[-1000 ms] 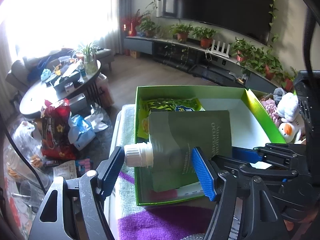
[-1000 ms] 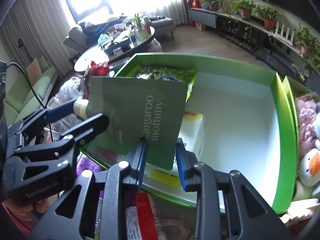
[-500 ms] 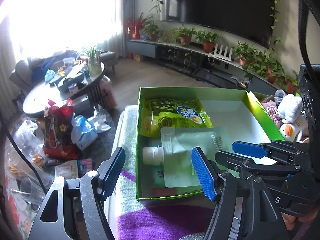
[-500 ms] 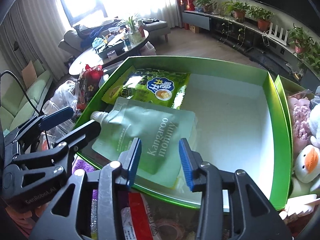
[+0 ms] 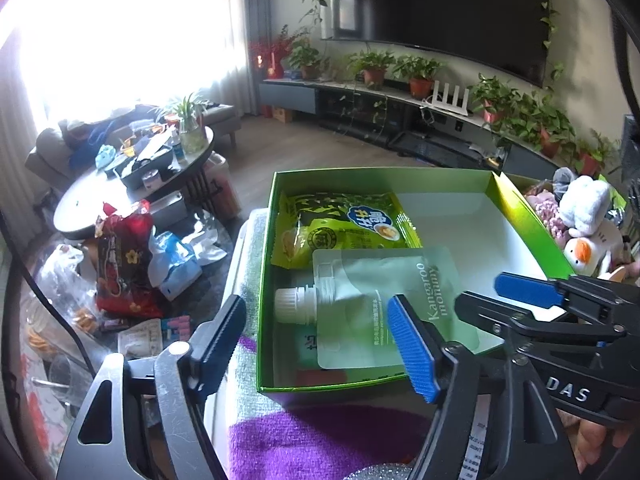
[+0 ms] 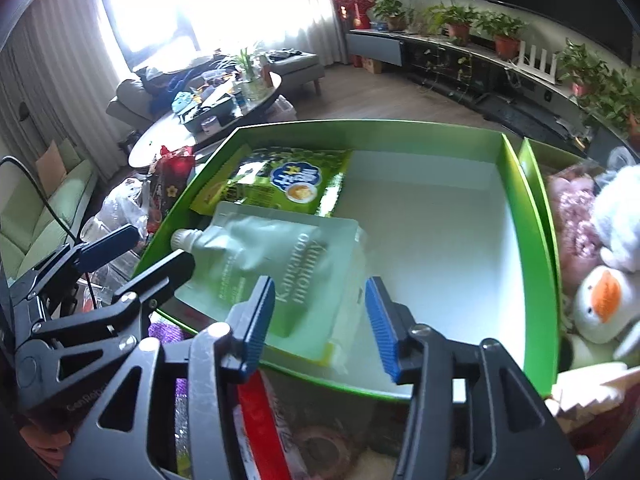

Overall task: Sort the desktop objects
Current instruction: 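Lower the pouch into the green box and open the right gripper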

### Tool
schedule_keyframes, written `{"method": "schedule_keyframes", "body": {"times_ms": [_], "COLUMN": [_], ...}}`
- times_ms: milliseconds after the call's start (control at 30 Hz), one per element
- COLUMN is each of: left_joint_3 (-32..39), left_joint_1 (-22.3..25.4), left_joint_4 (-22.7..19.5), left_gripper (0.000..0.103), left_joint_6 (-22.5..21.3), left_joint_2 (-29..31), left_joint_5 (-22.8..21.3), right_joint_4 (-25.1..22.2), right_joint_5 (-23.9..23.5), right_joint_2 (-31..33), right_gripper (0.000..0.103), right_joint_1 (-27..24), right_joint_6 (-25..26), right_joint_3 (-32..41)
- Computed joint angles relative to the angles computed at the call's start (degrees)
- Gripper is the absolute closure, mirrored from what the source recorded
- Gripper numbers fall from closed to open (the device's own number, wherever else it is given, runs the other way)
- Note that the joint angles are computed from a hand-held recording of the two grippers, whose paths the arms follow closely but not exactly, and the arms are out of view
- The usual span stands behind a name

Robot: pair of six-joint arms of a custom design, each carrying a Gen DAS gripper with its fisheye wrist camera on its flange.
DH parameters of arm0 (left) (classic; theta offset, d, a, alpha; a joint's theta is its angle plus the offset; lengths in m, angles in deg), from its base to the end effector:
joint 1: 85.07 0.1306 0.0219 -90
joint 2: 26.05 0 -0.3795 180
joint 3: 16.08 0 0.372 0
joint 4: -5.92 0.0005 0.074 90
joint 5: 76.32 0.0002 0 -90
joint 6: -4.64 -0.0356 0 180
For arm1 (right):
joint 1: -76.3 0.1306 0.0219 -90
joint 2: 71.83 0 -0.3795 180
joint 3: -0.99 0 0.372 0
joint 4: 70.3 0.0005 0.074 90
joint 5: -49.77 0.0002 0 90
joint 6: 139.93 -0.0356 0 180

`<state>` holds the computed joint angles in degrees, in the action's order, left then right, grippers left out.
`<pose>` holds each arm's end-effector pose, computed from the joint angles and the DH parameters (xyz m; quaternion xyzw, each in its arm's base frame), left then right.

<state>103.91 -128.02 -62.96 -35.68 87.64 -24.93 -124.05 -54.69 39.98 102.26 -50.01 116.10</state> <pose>0.4473 -0.3867 0.4285 -0.1320 0.9107 0.0601 0.3868 0.5387 0.2716 0.4206 -0.2505 0.9003 0.1910 0.3003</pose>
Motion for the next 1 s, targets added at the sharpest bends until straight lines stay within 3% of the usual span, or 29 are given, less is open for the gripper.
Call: {"method": "schedule_keyframes", "body": {"times_ms": [333, 700, 933, 1000], "left_joint_3": [7.0, 15.0, 11.9, 12.4], "left_joint_1": [-1.0, -1.8, -2.2, -2.2], "left_joint_4": [-8.3, -14.1, -10.3, -11.5], "left_gripper": [0.029, 0.029, 0.028, 0.028], "left_joint_6": [3.8, 6.5, 7.1, 6.9], "left_joint_2": [3.1, 6.7, 4.9, 5.1], "left_joint_5": [-3.1, -3.8, -3.8, -4.0], "right_joint_4": [1.3, -0.1, -0.8, -0.8], "right_joint_5": [3.4, 3.3, 2.9, 2.9], "right_joint_2": [-2.2, -3.9, -4.3, -4.4], "right_gripper": [0.038, 0.031, 0.026, 0.026], "right_joint_1": [-0.4, -1.6, -2.0, -1.9], "right_joint_6": [0.7, 1.8, 1.6, 2.0], "right_joint_3": [-0.8, -0.1, 0.2, 0.1]}}
